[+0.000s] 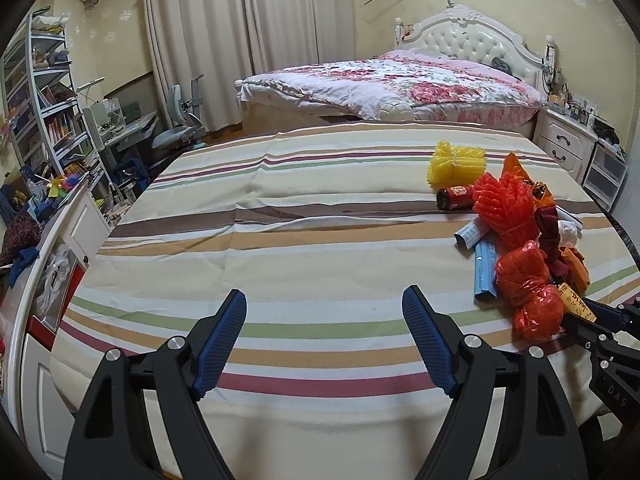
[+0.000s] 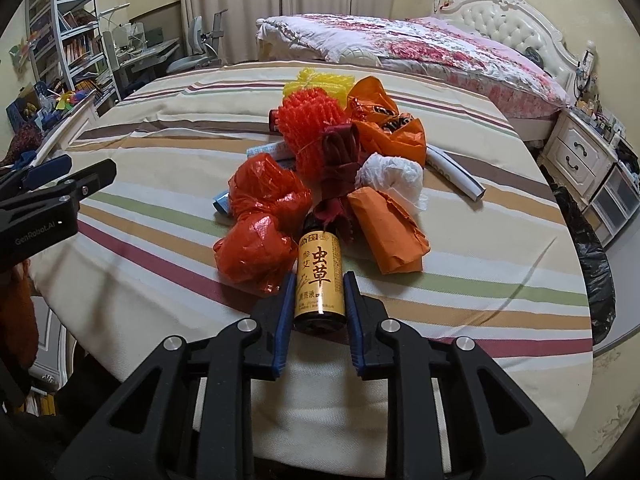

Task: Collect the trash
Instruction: 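Reach the right tool to the gold bottle and close on it, then lift the gold bottle with the right tool while the left tool grasps a red bag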

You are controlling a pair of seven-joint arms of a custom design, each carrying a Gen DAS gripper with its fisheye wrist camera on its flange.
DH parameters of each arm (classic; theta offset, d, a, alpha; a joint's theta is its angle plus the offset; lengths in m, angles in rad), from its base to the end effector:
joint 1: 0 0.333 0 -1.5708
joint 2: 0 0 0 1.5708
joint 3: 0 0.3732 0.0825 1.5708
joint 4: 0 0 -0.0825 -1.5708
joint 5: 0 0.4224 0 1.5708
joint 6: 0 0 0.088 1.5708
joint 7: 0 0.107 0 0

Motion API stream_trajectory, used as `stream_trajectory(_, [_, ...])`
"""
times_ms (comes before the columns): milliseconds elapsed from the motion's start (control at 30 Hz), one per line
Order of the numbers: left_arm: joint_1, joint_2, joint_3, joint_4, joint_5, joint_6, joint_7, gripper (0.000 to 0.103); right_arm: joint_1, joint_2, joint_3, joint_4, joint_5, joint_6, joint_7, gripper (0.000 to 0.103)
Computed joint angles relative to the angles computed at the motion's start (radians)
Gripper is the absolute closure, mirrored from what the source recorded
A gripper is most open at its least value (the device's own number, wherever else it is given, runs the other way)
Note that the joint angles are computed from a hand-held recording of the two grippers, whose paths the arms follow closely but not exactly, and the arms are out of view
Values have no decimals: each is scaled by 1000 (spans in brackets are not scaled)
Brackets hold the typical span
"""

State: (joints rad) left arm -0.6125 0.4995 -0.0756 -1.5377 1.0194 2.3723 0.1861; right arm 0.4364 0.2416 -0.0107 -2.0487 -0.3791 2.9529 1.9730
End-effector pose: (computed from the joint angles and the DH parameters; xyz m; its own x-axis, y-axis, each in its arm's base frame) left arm 0.6202 -0.4832 0.4380 0.1087 -0.9898 -0.0916 -0.6752 -0.0059 -0.7376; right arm 0.6031 0.3009 0.4255 0.3517 -0.9353 0.0384 -0.7204 -0.2967 -0.6269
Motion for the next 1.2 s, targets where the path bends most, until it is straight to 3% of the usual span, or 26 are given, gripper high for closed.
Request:
stream_trajectory(200, [-17, 44, -2, 77, -17, 1, 46, 25, 33, -36, -57, -30, -120, 32, 108, 80])
stream_trajectory(300, [-31, 67, 2, 114, -32, 4, 74, 25, -3, -54, -30, -53, -97, 37, 90, 80])
stream_trajectory(500, [-52, 94, 17, 150, -69, -10, 110, 25, -88, -49, 53, -73, 86, 2, -64, 79])
stream_trajectory(700, [-57, 98, 27, 149, -89, -11, 111, 25, -44, -29, 4, -57, 56, 24, -23, 62])
stream_trajectory(800, [-57, 101, 27, 149, -98, -10, 111, 25, -26, -16, -14, -43, 31, 28, 0, 64])
stream_trajectory(833, [-56, 100, 27, 145, -101, -8, 112, 25, -22, -11, -18, -36, 23, 23, 5, 76])
stream_trajectory(867, [-56, 100, 27, 145, -104, -8, 113, 25, -39, -7, 3, -31, 48, 11, -22, 80])
stream_trajectory(1067, [-59, 106, 26, 153, -116, -3, 125, 25, -51, -27, 10, -59, 77, 12, -54, 80])
stream_trajectory(1200, [-65, 112, 27, 165, -118, -2, 137, 25, -23, -48, -42, -87, -6, 18, 27, 80])
